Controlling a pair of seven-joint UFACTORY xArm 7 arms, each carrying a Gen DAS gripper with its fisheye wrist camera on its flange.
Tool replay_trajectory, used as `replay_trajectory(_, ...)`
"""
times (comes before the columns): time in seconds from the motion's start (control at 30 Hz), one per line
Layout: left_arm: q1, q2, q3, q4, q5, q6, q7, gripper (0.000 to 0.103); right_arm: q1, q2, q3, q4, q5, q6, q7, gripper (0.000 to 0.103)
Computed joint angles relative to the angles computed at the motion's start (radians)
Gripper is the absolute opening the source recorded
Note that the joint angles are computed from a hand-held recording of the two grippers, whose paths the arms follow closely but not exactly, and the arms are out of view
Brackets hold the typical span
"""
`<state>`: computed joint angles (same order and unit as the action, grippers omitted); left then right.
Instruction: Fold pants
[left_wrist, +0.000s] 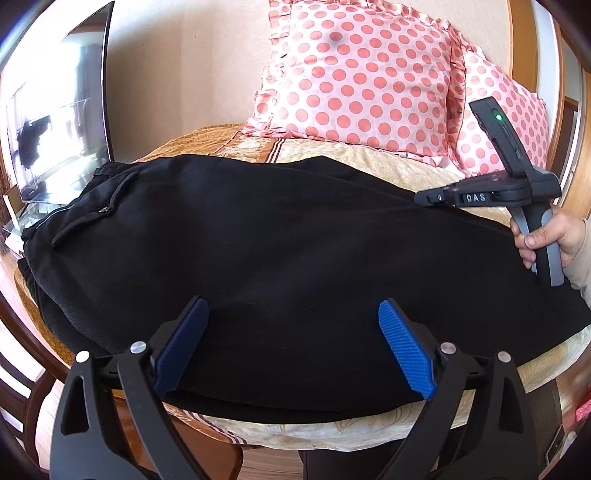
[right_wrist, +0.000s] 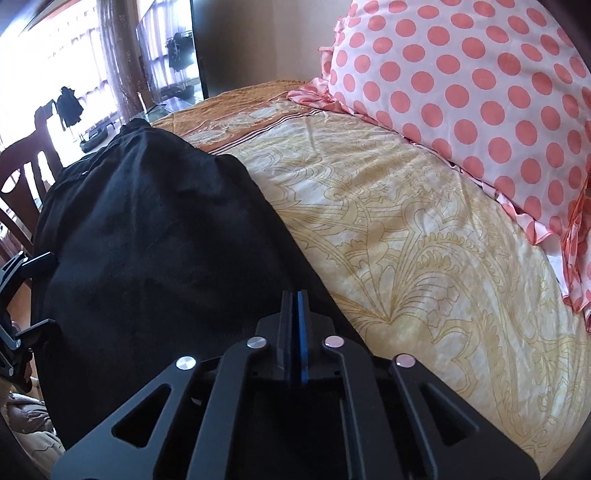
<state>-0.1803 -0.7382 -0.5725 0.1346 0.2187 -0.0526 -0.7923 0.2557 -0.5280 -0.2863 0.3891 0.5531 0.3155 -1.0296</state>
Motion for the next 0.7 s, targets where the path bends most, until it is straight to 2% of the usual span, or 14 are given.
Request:
replay_trajectory(0.03,0.004,-0.001,-0.006,0.002,0.002,0.003,-0.001,0.093,0.008,0.002,-0.003,-0.004,0.0,-0.041,0.01,0.001)
replay_trajectory(0.1,0.012,-0.003,-0.017,0.002,0.004,0.002,-0.005,0.094,-0.031,0.042,0.043,-0.001,-0.005,-0.129,0.046,0.0)
replay_trajectory(0.23,0.012,0.0,-0.014,0.004,0.012,0.003,0.001,0.094,-0.039,0.0,-0.057,0.03,-0.007,0.005,0.055,0.002)
replay_trajectory(0.27,0.0,0.004,0.005,0.004,0.013,0.005,0.011,0.094,-0.056,-0.028,-0.067,0.022,-0.001,0.022,0.05,0.006)
replay_trajectory(0.3,-0.013,0.006,0.023,0.004,0.012,0.006,0.017,0.094,-0.094,-0.075,-0.078,0.009,-0.008,0.06,0.054,0.022)
replay_trajectory(0.33,-0.031,0.008,0.048,0.004,0.006,0.008,0.023,0.093,-0.121,-0.111,-0.085,-0.003,-0.014,0.089,0.051,0.043)
replay_trajectory(0.37,-0.047,0.008,0.066,0.007,0.0,0.013,0.027,0.093,-0.163,-0.166,-0.086,-0.029,-0.034,0.116,0.046,0.05)
replay_trajectory(0.43,-0.076,0.013,0.085,0.015,-0.012,-0.008,0.029,0.093,-0.241,-0.251,-0.064,-0.084,-0.087,0.139,0.042,0.052)
replay_trajectory(0.5,-0.069,0.017,0.055,0.029,-0.019,-0.035,0.025,0.093,-0.294,-0.306,-0.046,-0.13,-0.136,0.139,0.044,0.052)
replay_trajectory(0.57,-0.052,0.047,0.008,0.059,-0.017,-0.068,0.03,0.093,-0.366,-0.314,0.011,-0.185,-0.223,0.069,0.079,0.052)
replay_trajectory(0.6,-0.034,0.066,-0.023,0.076,-0.018,-0.078,0.032,0.094,-0.434,-0.277,0.082,-0.213,-0.275,-0.021,0.121,0.051)
replay_trajectory(0.63,-0.017,0.082,-0.049,0.091,-0.021,-0.079,0.033,0.094,-0.471,-0.27,0.111,-0.233,-0.285,-0.082,0.144,0.051)
replay_trajectory(0.67,-0.001,0.099,-0.073,0.107,-0.022,-0.077,0.036,0.094,-0.496,-0.274,0.11,-0.237,-0.301,-0.101,0.168,0.051)
replay_trajectory(0.7,0.014,0.11,-0.097,0.12,-0.022,-0.069,0.036,0.094,-0.555,-0.29,0.119,-0.242,-0.322,-0.112,0.211,0.051)
